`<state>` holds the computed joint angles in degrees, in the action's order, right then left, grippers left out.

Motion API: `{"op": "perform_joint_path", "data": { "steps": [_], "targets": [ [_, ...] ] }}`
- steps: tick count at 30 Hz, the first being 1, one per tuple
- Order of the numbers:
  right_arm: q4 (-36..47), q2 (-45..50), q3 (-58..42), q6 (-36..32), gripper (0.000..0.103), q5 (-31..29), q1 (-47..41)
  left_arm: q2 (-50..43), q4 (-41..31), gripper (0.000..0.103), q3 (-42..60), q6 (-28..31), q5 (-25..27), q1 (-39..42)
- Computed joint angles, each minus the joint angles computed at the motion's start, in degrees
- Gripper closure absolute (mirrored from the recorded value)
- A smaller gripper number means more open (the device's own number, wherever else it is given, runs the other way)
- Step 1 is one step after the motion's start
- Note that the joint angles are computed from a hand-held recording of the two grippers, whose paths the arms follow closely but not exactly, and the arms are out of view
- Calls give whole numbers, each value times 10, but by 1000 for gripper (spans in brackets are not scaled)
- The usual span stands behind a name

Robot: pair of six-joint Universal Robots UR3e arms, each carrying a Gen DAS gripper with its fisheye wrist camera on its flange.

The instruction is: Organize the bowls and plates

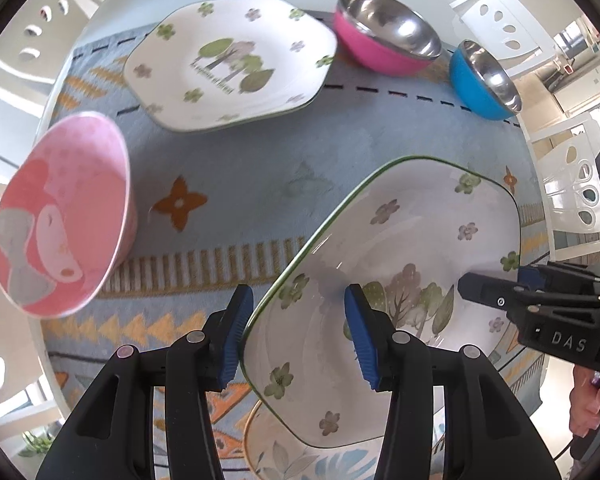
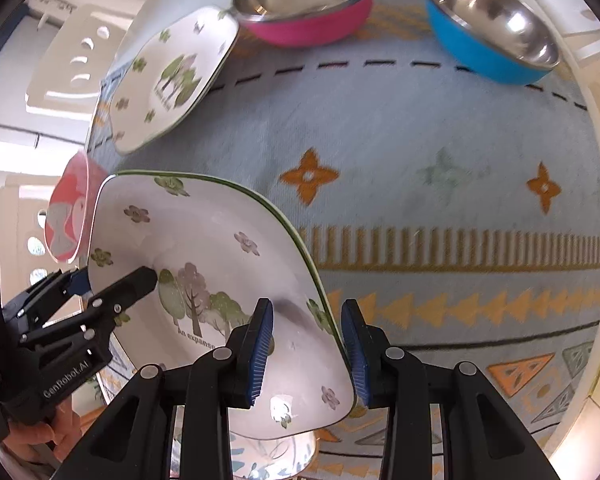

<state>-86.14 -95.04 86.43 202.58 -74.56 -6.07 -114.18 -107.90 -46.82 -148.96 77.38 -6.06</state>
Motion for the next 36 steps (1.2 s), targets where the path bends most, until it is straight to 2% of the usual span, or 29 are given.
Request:
{"op": "perform_joint_path", "data": {
  "steps": [10,24,30,31,36],
  "targets": [
    [-17,-8,40,50,66,9,49,58,21,58,-96,33,16,22],
    [-18,-2,36,97,67,-30,121,115,47,58,-190,92,34,25],
    [-34,30,16,138,67,-64,180,121,74,58,-218,99,50,14],
    [-46,61,-3,158,67,-71,203,126,77,59,-225,103,52,13],
    [-29,95,-45,176,67,-98,244,149,101,59,-263,121,62,5]
  ]
}}
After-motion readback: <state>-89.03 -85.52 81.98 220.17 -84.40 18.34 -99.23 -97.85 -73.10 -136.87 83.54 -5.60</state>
